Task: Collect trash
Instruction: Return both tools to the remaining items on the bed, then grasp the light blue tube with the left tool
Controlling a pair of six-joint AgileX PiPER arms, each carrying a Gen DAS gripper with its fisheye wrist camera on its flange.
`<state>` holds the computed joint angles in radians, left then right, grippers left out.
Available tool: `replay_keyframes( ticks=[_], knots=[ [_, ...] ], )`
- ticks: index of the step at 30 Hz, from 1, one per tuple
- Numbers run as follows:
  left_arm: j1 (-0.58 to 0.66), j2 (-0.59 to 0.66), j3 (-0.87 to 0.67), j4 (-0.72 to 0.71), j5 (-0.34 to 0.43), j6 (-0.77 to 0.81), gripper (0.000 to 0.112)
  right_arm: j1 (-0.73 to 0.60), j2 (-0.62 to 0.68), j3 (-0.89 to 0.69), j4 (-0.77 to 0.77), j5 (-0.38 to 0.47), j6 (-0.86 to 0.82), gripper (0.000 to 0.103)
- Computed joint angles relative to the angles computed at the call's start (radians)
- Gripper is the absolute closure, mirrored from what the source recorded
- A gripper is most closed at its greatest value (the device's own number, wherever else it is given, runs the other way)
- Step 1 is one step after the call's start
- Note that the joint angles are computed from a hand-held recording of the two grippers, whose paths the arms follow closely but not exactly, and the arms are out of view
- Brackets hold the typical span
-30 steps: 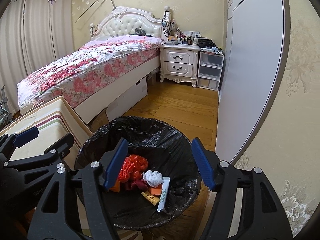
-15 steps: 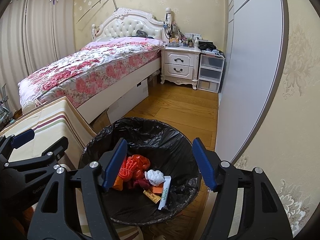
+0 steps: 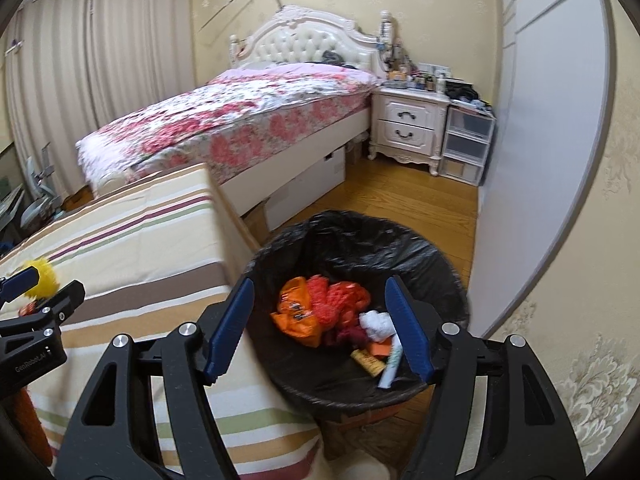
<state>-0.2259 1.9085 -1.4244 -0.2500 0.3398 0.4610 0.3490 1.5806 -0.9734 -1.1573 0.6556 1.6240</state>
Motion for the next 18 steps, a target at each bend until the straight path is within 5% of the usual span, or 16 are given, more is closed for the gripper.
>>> replay_keyframes(
  ticks=[18],
  knots=[
    [0.262, -0.088, 0.233, -0.067, -0.038, 0.11, 0.028, 0.238, 0.184, -0.233, 0.155, -0.02, -0.183, 0.037]
  ],
)
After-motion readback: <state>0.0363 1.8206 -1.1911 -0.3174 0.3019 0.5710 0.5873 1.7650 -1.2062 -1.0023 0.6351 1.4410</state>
